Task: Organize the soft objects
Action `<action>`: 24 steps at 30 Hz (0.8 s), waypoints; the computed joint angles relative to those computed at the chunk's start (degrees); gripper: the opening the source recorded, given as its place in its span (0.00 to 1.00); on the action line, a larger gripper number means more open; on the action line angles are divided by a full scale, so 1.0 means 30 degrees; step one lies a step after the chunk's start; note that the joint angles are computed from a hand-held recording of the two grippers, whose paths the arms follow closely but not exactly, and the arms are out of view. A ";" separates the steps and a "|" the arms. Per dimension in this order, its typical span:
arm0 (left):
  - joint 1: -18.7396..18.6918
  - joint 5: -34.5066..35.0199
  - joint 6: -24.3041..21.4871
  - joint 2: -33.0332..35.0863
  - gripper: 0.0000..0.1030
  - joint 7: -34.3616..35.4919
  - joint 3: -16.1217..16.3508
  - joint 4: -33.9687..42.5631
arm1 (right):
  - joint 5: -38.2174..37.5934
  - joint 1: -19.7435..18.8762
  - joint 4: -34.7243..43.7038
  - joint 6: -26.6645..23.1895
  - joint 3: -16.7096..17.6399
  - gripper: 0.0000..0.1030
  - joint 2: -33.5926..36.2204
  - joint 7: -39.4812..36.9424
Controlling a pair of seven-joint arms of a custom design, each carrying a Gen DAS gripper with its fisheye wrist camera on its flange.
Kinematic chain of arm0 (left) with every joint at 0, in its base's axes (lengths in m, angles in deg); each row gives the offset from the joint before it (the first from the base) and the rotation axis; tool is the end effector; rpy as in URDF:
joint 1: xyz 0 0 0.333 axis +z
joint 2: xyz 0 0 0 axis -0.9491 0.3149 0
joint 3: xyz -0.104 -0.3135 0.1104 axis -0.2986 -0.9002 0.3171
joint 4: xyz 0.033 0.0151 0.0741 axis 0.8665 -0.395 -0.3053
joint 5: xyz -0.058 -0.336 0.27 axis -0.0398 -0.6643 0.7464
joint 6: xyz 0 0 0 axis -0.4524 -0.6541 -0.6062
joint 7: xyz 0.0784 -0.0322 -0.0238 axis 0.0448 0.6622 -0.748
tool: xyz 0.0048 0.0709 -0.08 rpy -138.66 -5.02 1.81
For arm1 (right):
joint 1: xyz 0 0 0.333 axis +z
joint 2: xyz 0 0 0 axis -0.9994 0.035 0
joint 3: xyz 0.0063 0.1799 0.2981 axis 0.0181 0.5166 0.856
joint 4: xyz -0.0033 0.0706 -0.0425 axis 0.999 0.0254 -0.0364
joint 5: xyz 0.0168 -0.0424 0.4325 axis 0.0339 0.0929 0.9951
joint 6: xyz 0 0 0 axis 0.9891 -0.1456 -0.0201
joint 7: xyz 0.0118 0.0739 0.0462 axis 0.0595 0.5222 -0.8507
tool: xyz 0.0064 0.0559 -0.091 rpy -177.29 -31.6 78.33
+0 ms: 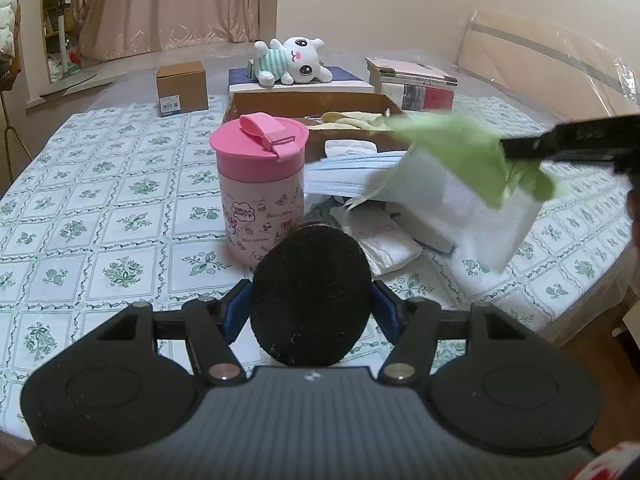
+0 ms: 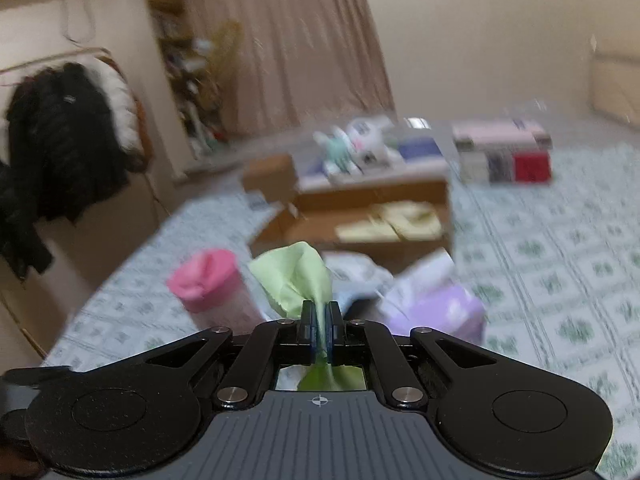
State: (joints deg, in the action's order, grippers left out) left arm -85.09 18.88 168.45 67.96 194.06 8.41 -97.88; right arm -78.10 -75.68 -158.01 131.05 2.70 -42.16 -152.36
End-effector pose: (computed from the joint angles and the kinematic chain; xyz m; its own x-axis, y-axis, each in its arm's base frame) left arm 0.5418 -0.1739 0.4452 -0.5692 -0.8210 0.0450 -0.5496 0.3391 -0.7635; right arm 0.4780 0.2354 0.4762 -0.1289 -0.9313 -0.3407 -0.4979 0.3579 -0.7900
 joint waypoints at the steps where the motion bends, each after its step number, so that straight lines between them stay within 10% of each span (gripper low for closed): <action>1: -0.0008 0.0012 -0.0010 -0.0007 0.59 -0.0002 -0.0008 -0.0011 | 0.0090 -0.0086 -0.0054 -0.0109 -0.0080 0.04 0.0173 0.0301; 24: 0.0071 0.0688 -0.0071 0.0436 0.59 -0.0541 -0.0245 0.0477 | -0.2943 0.0185 -0.0987 -0.2787 -0.0179 0.02 -0.1402 0.1992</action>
State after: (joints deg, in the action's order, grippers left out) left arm -84.88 20.95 168.24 69.27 192.43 7.68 -96.45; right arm -86.93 -75.12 -160.97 122.69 2.16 -46.37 -146.38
